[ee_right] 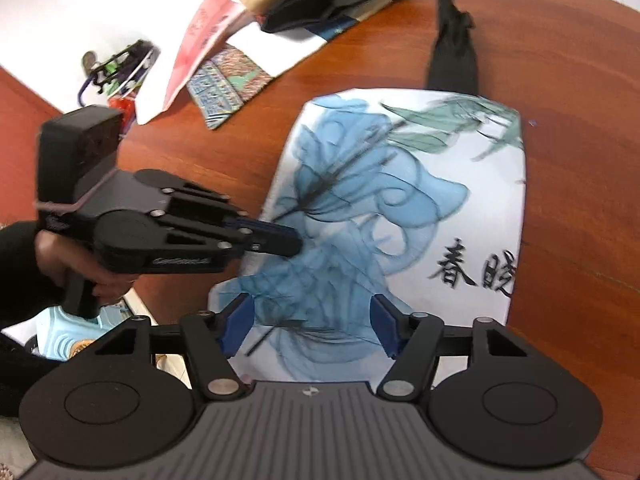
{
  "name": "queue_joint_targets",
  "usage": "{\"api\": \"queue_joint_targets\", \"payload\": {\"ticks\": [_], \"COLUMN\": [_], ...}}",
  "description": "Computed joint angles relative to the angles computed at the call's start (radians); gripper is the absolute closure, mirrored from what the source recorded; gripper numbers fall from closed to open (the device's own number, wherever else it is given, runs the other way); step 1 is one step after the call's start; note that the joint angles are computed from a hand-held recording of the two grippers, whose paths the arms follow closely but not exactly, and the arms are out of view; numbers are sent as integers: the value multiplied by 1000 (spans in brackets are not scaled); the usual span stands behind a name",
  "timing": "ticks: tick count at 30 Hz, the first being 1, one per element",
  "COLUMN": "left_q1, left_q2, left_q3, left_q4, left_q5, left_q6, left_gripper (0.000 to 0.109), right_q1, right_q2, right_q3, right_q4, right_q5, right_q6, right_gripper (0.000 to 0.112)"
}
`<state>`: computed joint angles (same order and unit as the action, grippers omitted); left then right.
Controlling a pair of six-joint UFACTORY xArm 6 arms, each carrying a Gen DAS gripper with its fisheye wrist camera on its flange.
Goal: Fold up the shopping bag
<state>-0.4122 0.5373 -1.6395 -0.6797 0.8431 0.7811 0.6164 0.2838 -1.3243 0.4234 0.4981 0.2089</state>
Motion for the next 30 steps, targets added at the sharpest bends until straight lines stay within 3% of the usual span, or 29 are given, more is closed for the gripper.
{"api": "queue_joint_targets", "payload": {"ticks": [4, 7, 10, 15, 21, 24, 30], "left_q1": [-5, -11, -7, -18, -4, 1, -3], "left_q2": [-13, -42, -92, -106, -61, -44, -28], "left_q3": [19, 48, 90, 100, 74, 54, 32], "left_q4": [5, -1, -78, 37, 18, 19, 44], "left_q5": [-24, -46, -29, 34, 60, 79, 90], "left_q6": [-2, -3, 81, 63, -18, -38, -57], "left_gripper": [105, 105, 105, 105, 107, 107, 106], "right_q1": [-9, -7, -3, 0, -8, -15, -28], "right_q2": [27, 43, 51, 53, 45, 8, -120], "right_q3": [-16, -30, -38, -28, -15, 18, 124], "right_q4": [-125, -182, -213, -227, -177, -174, -153], "right_q5": [36, 52, 58, 40, 33, 26, 57], "right_q6": [80, 111, 127, 131, 54, 18, -152], "right_gripper": [60, 61, 61, 61, 61, 53, 52]}}
